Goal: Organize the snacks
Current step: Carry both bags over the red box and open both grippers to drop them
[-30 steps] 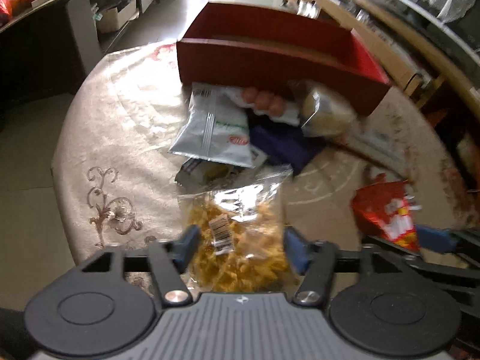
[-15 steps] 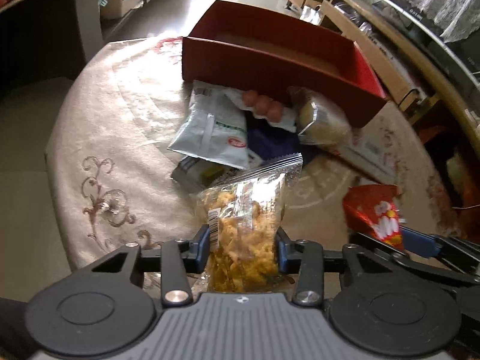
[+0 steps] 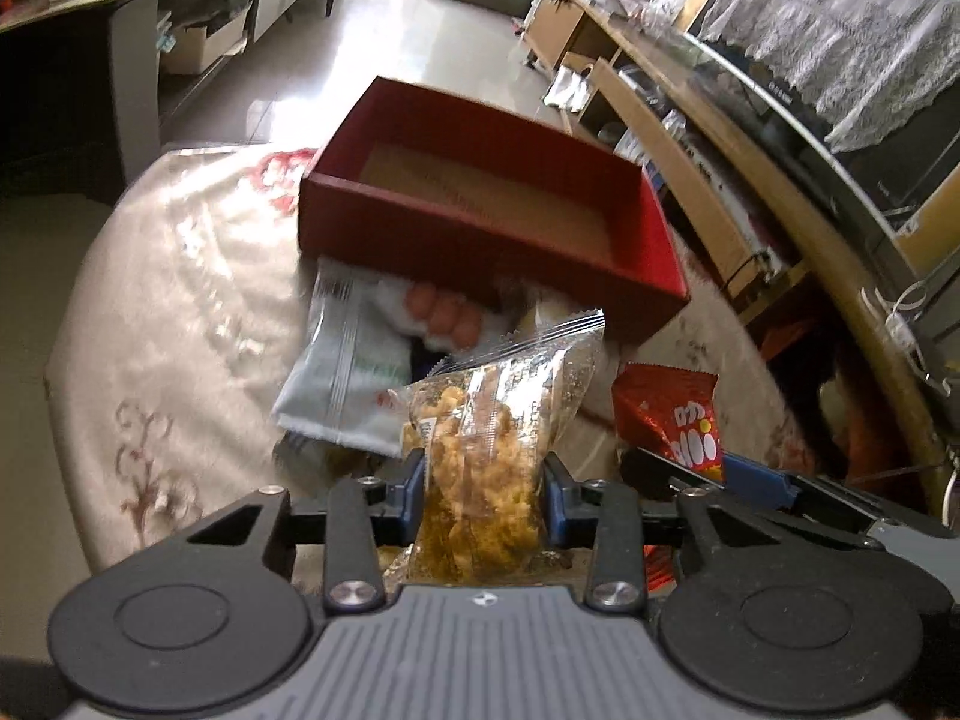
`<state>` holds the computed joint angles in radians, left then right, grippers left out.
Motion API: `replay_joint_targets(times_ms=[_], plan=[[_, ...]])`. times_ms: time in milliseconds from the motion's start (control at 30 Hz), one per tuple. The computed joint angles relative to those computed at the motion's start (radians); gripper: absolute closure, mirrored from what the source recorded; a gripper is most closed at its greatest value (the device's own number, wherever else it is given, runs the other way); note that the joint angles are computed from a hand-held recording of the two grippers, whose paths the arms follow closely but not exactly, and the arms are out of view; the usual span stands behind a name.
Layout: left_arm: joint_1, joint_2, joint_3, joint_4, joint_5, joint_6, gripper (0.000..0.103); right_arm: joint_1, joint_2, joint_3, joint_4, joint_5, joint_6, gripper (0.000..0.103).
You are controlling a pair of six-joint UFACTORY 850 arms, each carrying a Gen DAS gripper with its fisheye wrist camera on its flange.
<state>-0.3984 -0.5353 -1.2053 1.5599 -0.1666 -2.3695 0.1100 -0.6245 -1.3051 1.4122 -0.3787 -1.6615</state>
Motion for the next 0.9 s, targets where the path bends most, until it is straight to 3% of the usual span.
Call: replay_joint_targets(times_ms=[267, 600, 900], plan=[[0.036, -0.044, -0.086, 0.055, 0.019, -0.039, 0.064, 0.013, -0.059, -0.111, -0.044, 0.010, 0.087, 0.045], [0.078, -0.158, -0.289, -0.299, -0.019, 0.370, 0.064, 0.027, -0.170, -0.311, -0.178, 0.011, 0.280, 0.045], [0.112, -0.318, -0.541, -0.595, -0.116, 0.719, 0.064, 0.046, -0.355, -0.614, -0.457, -0.032, 0.609, 0.046]])
